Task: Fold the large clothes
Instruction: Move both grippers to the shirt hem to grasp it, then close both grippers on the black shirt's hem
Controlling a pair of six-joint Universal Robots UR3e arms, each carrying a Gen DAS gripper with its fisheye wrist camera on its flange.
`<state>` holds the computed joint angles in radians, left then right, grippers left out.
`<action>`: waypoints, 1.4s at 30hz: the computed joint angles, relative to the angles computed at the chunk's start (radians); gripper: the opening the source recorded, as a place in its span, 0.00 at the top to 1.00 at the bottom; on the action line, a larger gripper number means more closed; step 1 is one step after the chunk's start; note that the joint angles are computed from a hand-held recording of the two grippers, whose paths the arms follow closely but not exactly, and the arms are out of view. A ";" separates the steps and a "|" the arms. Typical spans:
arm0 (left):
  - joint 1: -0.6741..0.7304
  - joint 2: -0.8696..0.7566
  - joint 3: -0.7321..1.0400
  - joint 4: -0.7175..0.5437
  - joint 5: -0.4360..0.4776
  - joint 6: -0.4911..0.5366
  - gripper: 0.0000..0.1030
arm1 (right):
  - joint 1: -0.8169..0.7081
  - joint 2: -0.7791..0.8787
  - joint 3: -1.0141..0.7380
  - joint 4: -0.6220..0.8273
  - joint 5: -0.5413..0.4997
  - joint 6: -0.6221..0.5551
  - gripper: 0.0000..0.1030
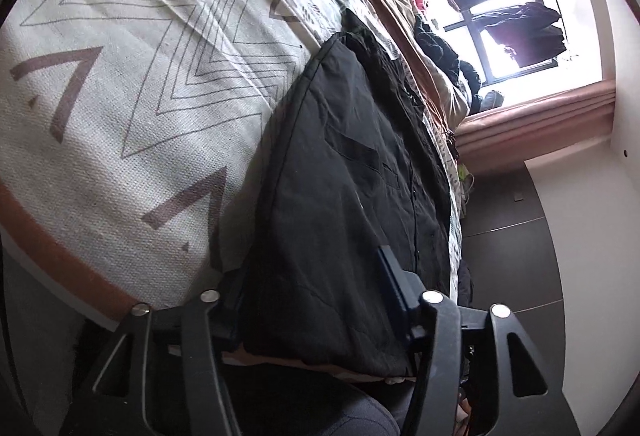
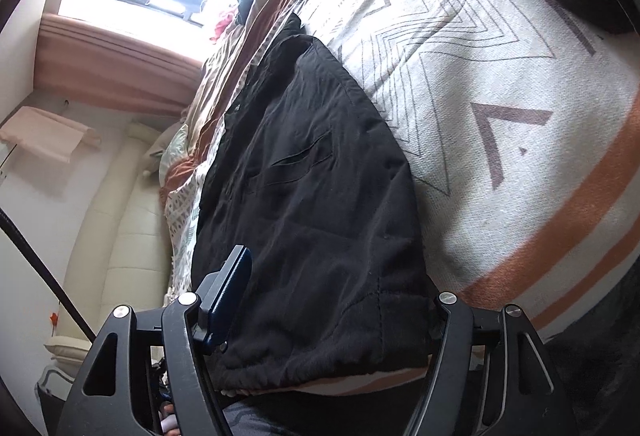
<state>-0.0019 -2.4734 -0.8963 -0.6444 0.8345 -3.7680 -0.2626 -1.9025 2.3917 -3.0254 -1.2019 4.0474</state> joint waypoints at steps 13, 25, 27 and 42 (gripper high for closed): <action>0.007 0.135 -0.185 0.155 0.044 -0.005 0.91 | 0.088 -0.048 -0.033 -0.012 -0.116 0.066 1.00; 0.114 0.450 -0.568 0.332 -0.074 -0.017 0.92 | 0.275 -0.301 -0.100 0.168 -0.267 0.078 1.00; 0.123 0.498 -0.616 0.350 -0.085 -0.025 0.92 | 0.309 -0.341 -0.112 0.207 -0.295 0.076 1.00; 0.342 1.024 -1.038 0.265 -0.290 0.101 0.92 | 1.118 -0.165 -0.328 0.243 -1.055 0.271 1.00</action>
<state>0.3398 -1.4490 -1.9347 -0.3792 0.5444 -3.6666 0.8555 -2.0671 2.0637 -2.7821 -2.2566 4.3182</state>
